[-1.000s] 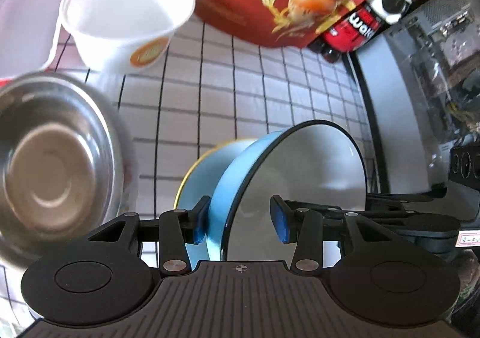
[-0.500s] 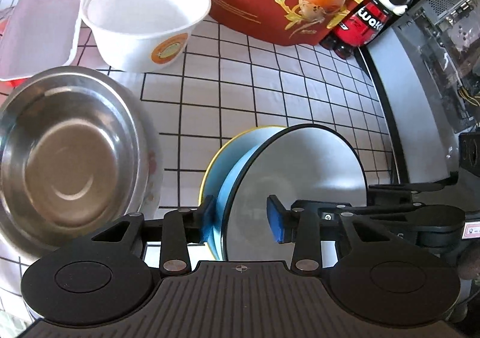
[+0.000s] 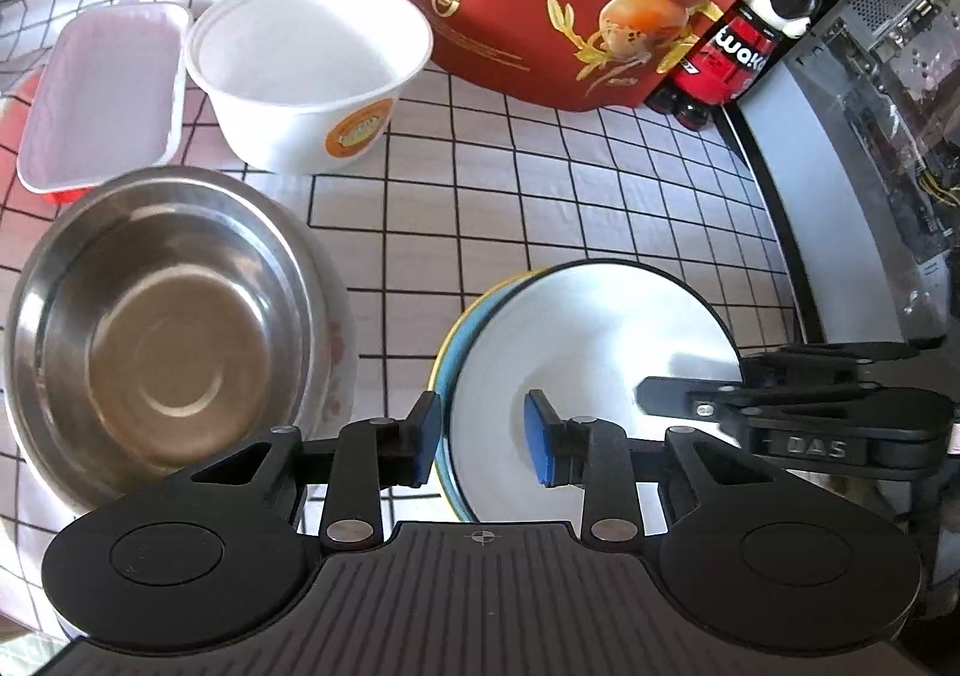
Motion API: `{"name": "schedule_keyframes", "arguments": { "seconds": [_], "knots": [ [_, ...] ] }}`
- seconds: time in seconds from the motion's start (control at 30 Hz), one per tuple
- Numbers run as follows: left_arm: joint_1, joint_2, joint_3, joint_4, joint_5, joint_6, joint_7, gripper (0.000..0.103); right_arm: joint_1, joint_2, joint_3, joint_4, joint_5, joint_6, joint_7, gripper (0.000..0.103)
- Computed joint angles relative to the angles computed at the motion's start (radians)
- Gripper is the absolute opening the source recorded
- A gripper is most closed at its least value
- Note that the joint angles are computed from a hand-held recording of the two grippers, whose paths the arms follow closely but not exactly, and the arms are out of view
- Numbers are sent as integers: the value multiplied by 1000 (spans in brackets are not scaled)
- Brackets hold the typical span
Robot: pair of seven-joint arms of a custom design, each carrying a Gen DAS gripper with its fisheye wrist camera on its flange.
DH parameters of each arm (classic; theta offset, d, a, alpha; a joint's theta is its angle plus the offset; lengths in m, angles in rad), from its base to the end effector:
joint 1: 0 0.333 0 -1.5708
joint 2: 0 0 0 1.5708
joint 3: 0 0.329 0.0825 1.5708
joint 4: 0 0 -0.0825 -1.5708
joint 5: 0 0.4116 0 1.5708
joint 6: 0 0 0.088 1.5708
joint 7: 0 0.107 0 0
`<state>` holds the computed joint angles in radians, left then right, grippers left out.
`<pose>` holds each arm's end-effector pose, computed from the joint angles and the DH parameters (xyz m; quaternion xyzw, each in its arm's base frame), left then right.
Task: Organize plates and bowls
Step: 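Lift the stacked blue and cream bowls with both tools and carry them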
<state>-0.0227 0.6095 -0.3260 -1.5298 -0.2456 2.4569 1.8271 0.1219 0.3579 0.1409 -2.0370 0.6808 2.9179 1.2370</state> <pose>0.7324 -0.2179 0.3482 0.5551 -0.7954 0.2424 0.0193 0.6408 0.1272 0.3083 -0.6567 0.6930 -0.0536 0.2925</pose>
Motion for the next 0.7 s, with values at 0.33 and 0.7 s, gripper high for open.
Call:
{"name": "schedule_keyframes", "arguments": {
  "seconds": [0.33, 0.7],
  "knots": [
    [-20, 25, 21, 11, 81, 26, -50, 34, 83, -22, -104, -67, -187, 100, 207, 37],
    [-6, 144, -5, 172, -2, -146, -46, 39, -119, 75, 115, 30, 216, -62, -57, 41]
  ]
}}
